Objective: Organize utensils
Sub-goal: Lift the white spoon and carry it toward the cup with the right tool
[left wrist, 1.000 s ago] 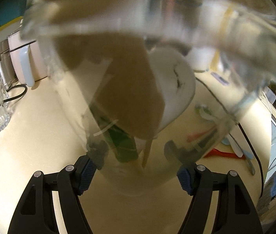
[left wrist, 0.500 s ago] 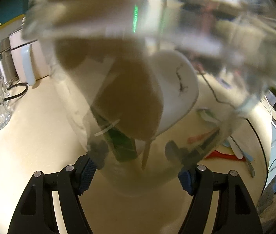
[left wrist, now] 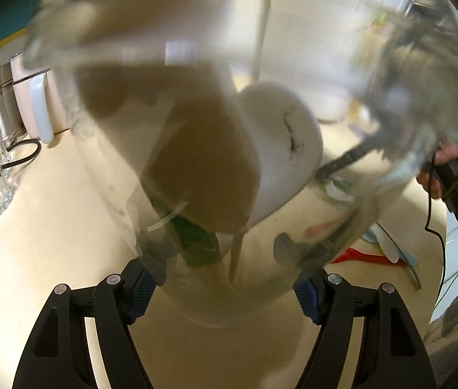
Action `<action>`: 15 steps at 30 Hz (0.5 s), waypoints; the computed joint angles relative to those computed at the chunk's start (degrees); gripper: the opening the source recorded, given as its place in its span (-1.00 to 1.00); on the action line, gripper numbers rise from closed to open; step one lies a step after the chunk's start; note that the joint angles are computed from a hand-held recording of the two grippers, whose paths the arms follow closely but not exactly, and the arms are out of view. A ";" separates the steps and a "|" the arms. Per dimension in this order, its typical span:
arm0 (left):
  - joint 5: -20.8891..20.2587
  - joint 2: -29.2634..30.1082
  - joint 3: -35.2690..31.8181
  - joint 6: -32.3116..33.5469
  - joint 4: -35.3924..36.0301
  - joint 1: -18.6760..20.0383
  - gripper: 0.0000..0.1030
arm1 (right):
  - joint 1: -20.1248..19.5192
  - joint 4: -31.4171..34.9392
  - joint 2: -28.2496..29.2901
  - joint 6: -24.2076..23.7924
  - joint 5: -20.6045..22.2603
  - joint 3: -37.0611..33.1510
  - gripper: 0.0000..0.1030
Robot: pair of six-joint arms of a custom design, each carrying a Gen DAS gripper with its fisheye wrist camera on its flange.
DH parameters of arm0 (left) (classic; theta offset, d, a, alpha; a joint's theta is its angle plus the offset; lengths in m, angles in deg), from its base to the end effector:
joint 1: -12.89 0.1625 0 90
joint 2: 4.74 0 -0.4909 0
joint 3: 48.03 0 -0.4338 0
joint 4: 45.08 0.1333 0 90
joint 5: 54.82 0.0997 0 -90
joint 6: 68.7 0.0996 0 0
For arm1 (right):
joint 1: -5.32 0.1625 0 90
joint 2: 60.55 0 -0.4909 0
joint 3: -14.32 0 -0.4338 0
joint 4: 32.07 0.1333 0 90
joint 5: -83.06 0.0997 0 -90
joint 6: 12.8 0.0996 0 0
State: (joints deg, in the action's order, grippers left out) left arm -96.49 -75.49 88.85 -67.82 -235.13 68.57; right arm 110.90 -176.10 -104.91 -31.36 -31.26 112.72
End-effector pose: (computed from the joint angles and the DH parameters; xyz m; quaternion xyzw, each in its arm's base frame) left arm -0.0862 -0.4946 0.2299 0.1501 0.8679 -0.3675 0.2984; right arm 0.2783 -0.6547 0.0638 0.2870 -0.9345 -0.0056 0.2106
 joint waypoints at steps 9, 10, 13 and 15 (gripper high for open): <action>-1.07 -1.02 -0.09 1.84 0.61 0.91 0.48 | 0.54 -2.80 2.21 -12.28 -3.21 -1.29 -0.40; -0.95 -1.16 -0.31 1.72 1.18 0.75 0.48 | 0.56 -2.50 2.25 -13.07 -3.26 -1.49 -0.40; -0.56 -1.01 -0.25 1.31 1.67 0.20 0.48 | 1.06 -3.79 2.46 -16.53 -5.08 -0.86 -0.39; -0.50 -0.87 -0.30 1.21 1.66 0.12 0.48 | 1.69 -6.23 3.68 -18.66 -6.41 -0.73 -0.39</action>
